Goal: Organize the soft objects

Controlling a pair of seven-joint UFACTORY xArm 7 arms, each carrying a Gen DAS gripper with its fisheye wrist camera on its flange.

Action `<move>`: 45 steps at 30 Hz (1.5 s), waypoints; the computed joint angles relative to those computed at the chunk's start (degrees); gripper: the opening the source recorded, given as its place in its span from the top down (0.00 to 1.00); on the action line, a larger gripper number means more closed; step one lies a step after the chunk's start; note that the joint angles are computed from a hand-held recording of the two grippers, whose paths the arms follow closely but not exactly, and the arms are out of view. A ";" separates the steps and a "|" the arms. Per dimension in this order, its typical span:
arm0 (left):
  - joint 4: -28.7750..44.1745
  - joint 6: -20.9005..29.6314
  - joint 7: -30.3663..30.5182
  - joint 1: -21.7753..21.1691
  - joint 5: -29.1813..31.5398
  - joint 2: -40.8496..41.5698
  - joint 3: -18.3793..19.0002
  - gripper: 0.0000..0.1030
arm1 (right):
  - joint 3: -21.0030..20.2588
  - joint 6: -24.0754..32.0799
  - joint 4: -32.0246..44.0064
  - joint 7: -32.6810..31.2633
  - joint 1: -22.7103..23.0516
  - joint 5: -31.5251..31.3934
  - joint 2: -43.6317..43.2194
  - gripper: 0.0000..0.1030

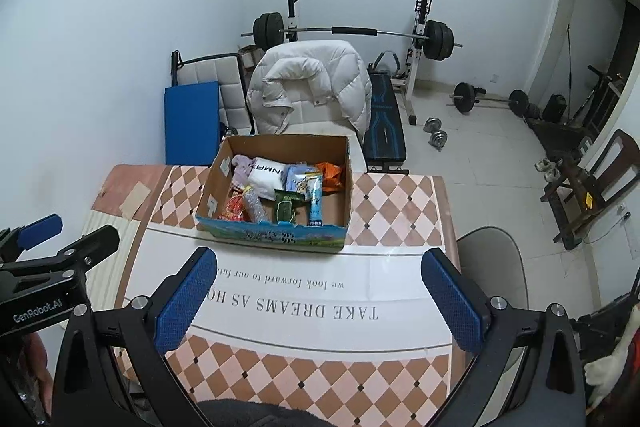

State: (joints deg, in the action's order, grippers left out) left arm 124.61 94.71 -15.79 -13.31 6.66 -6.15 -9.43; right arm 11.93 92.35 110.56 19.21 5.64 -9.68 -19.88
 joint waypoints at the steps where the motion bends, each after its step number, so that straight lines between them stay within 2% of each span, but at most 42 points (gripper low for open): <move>1: -0.04 -0.23 0.03 -0.04 0.23 0.04 -0.08 0.03 | 0.19 -0.23 0.10 0.05 -0.11 -0.44 0.14 0.00; 13: 1.69 -2.94 0.44 -1.54 4.47 2.52 -0.70 0.03 | 1.93 -2.54 2.73 0.55 -0.07 -5.70 3.26 0.00; 22: 1.89 -4.28 0.55 -2.21 5.30 2.95 -0.29 0.03 | 2.07 -3.47 2.54 0.99 0.42 -8.54 3.98 0.00; 45: 2.90 -4.04 0.25 -2.98 5.30 3.67 -0.26 0.03 | 2.10 -3.47 3.07 0.89 0.35 -9.68 4.08 0.00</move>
State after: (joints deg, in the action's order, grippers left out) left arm 127.51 90.67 -15.54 -16.29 11.95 -2.48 -9.69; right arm 14.03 88.89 113.63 20.10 5.99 -19.36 -15.80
